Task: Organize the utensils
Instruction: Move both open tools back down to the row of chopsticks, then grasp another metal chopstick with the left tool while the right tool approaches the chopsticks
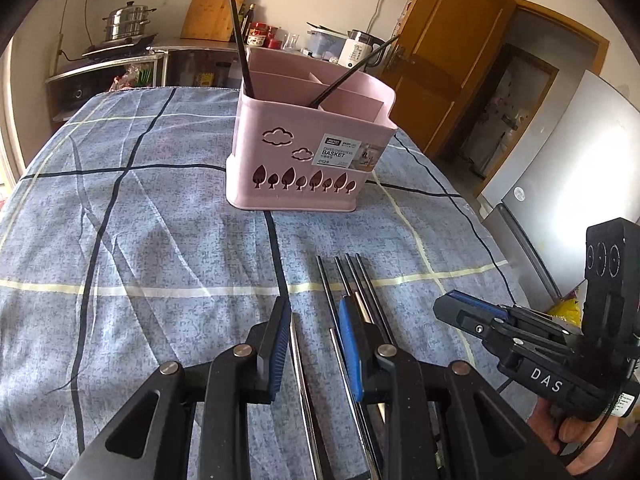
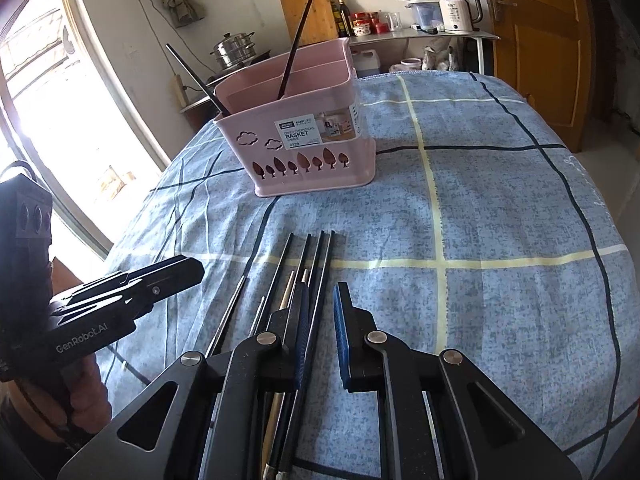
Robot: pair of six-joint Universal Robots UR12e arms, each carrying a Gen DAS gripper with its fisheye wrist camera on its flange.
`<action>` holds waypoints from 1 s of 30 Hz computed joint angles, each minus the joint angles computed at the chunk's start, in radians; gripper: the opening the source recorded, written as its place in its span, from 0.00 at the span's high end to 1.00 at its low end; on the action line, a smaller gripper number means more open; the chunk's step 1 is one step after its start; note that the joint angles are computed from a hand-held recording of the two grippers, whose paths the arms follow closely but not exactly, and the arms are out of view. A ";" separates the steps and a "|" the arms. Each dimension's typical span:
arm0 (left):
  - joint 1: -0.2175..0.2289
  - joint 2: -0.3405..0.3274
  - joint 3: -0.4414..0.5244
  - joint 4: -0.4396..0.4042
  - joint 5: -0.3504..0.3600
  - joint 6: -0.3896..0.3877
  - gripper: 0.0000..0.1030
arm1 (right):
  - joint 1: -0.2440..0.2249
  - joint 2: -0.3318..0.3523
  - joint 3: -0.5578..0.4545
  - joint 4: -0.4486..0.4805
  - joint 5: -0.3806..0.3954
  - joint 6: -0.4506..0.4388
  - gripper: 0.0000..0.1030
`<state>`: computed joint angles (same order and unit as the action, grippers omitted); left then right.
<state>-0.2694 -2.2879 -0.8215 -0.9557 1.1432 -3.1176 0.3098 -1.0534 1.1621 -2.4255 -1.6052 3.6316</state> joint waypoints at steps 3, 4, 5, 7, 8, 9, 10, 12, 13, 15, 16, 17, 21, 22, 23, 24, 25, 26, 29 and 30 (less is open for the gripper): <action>-0.004 -0.031 0.051 -0.045 0.000 0.013 0.76 | -0.007 0.017 -0.020 0.020 0.019 0.002 0.87; -0.006 -0.041 0.066 -0.060 -0.001 0.017 0.76 | -0.008 0.022 -0.026 0.028 0.024 0.001 0.87; -0.007 -0.050 0.082 -0.074 0.002 0.021 0.76 | -0.010 0.027 -0.032 0.036 0.027 0.001 0.87; -0.011 -0.065 0.105 -0.093 0.012 0.027 0.76 | -0.013 0.038 -0.046 0.051 0.037 -0.001 0.87; -0.011 -0.072 0.116 -0.103 0.012 0.026 0.76 | -0.014 0.044 -0.053 0.058 0.040 -0.002 0.87; -0.011 -0.078 0.125 -0.110 0.010 0.023 0.76 | -0.016 0.048 -0.059 0.064 0.042 -0.003 0.87; -0.011 -0.082 0.131 -0.113 0.009 0.021 0.76 | -0.017 0.054 -0.065 0.071 0.046 -0.003 0.87; -0.011 -0.090 0.144 -0.120 0.008 0.024 0.76 | -0.019 0.064 -0.078 0.080 0.055 -0.002 0.87; -0.012 -0.094 0.148 -0.121 0.009 0.025 0.76 | -0.019 0.068 -0.084 0.084 0.055 -0.003 0.87; -0.012 -0.099 0.160 -0.132 0.017 0.026 0.76 | -0.020 0.072 -0.091 0.089 0.059 -0.005 0.87; -0.011 -0.102 0.167 -0.136 0.020 0.024 0.76 | -0.021 0.074 -0.092 0.089 0.060 -0.006 0.87; -0.010 -0.099 0.160 -0.128 0.021 0.020 0.76 | -0.021 0.075 -0.095 0.090 0.061 -0.007 0.87; -0.001 -0.073 0.115 -0.106 0.026 0.009 0.76 | -0.019 0.071 -0.092 0.075 0.072 -0.012 0.87; 0.001 -0.062 0.097 -0.100 0.025 0.009 0.76 | -0.018 0.069 -0.090 0.070 0.077 -0.013 0.87; 0.003 -0.053 0.080 -0.102 0.024 0.014 0.76 | -0.016 0.068 -0.087 0.064 0.079 -0.013 0.87; 0.004 -0.045 0.067 -0.107 0.021 0.020 0.76 | -0.015 0.066 -0.084 0.061 0.080 -0.015 0.87; 0.005 -0.038 0.053 -0.110 0.018 0.028 0.76 | -0.013 0.062 -0.079 0.057 0.080 -0.014 0.87; 0.006 -0.028 0.037 -0.115 0.014 0.038 0.76 | -0.012 0.060 -0.076 0.053 0.080 -0.012 0.87; 0.003 -0.009 0.003 -0.126 0.019 0.064 0.76 | -0.011 0.047 -0.057 0.039 0.077 0.005 0.87; 0.000 -0.006 -0.004 -0.131 0.028 0.071 0.76 | -0.012 0.044 -0.053 0.036 0.075 0.009 0.87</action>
